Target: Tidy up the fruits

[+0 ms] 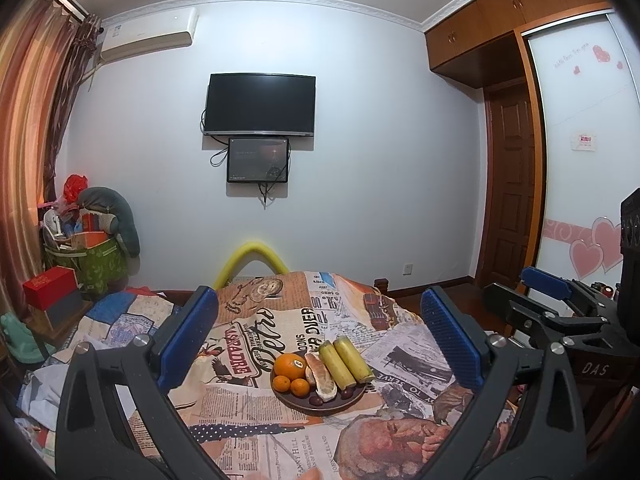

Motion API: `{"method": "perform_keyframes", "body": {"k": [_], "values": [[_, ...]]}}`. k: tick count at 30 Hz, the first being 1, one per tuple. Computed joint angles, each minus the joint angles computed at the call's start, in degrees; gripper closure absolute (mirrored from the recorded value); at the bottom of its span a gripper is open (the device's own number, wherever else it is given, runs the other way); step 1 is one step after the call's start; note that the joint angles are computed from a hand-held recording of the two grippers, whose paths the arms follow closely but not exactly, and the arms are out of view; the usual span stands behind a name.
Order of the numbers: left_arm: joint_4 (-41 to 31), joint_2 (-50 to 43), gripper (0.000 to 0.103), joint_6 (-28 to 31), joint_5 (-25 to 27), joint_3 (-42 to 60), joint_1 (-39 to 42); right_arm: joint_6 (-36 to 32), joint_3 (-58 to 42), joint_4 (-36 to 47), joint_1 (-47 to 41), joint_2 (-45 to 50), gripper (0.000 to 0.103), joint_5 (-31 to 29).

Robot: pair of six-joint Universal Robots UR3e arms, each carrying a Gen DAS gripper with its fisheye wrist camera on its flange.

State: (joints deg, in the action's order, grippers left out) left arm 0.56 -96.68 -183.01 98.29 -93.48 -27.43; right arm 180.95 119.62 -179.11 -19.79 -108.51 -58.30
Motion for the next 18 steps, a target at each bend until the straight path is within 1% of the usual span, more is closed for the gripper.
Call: {"method": "perform_keyframes", "body": {"k": [18], "values": [[-0.6, 0.3, 0.000, 0.2, -1.4, -0.1, 0.4, -0.1, -0.2, 0.2, 0.8, -0.2, 0.000, -1.3]]}}
